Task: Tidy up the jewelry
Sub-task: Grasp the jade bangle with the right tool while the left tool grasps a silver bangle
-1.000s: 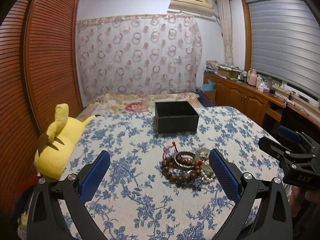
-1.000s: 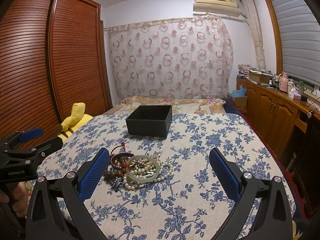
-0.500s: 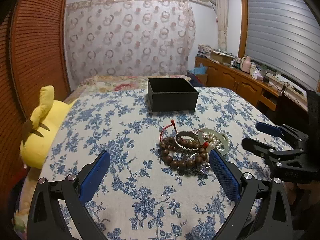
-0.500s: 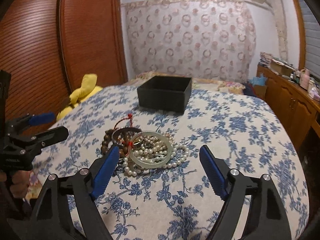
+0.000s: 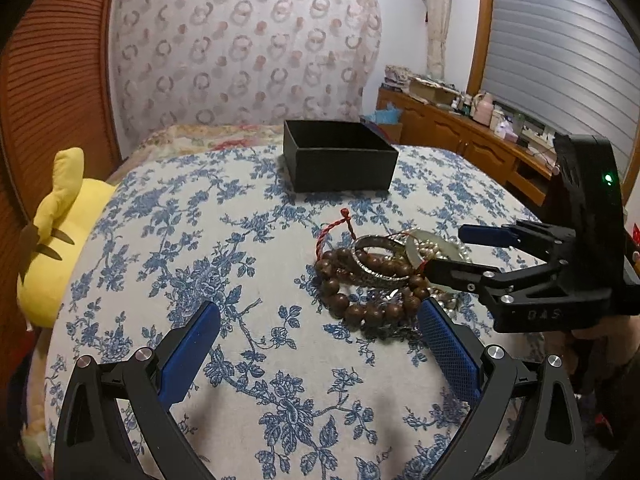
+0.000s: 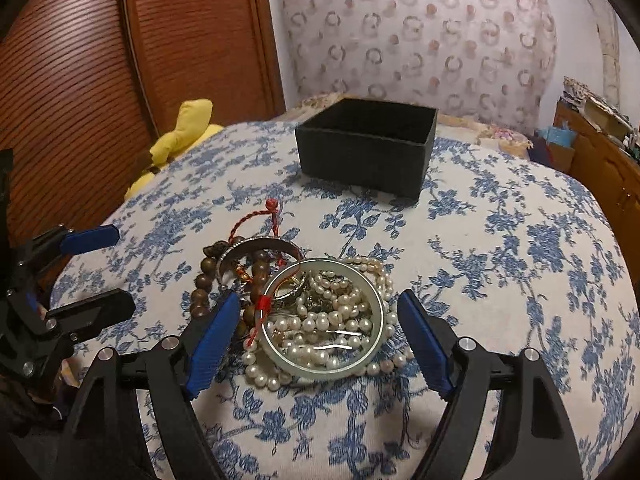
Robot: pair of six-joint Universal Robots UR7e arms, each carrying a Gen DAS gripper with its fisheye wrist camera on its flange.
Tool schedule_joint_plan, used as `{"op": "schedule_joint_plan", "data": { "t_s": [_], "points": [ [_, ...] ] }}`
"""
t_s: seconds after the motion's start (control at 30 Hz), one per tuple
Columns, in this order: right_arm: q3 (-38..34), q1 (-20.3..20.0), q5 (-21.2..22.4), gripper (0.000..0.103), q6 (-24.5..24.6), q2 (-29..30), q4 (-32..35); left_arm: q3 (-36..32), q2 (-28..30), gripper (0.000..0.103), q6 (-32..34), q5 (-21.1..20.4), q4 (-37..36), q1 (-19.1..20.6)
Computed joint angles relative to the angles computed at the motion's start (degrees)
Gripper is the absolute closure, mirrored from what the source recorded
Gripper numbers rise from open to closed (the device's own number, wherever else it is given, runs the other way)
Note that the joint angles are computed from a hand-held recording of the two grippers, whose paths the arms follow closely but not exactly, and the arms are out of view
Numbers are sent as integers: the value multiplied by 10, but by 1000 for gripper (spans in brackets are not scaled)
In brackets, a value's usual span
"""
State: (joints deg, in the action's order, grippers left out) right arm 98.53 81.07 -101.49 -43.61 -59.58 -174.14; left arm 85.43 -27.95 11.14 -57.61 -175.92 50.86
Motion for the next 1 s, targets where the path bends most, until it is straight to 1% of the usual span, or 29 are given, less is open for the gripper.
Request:
{"op": "schedule_joint_plan", "data": {
  "t_s": [0.13,0.23,0.3,0.33,0.47,0.57,0.6,0.63,0.67,0.8,0.87,0.9,0.97,1.0],
  "points": [
    [-16,5,-22,20,2,11,20,-6,3,8,0,-4,14,3],
    [-26,1,-10,24,14,9,52,-11,4,8,0,-10,24,5],
    [-26,-2,-2,28,14,5,62,-16,6,8,-1,-10,32,5],
    [-25,-2,0,28,11,3,65,-18,7,8,1,-12,36,5],
    [-9,-7,15,29,1,-11,44,-34,13,8,4,-23,55,6],
    [6,-13,27,29,-1,-26,15,-50,21,8,11,-29,68,6],
    [8,-15,30,29,-1,-30,12,-57,24,10,15,-32,74,6],
    [10,-17,34,29,-1,-35,12,-65,27,16,17,-36,83,6],
    [11,-20,35,29,0,-38,11,-71,29,18,18,-39,90,6],
    [10,-26,37,29,2,-45,3,-110,43,33,17,-73,134,11],
    [10,-29,38,29,4,-47,0,-132,52,35,14,-86,159,15],
    [11,-30,39,29,5,-47,-2,-144,57,35,11,-86,172,16],
    [13,-32,40,29,7,-49,-5,-161,65,40,12,-90,186,17],
    [13,-33,41,29,7,-50,-6,-170,68,48,8,-95,197,19]
  ]
}}
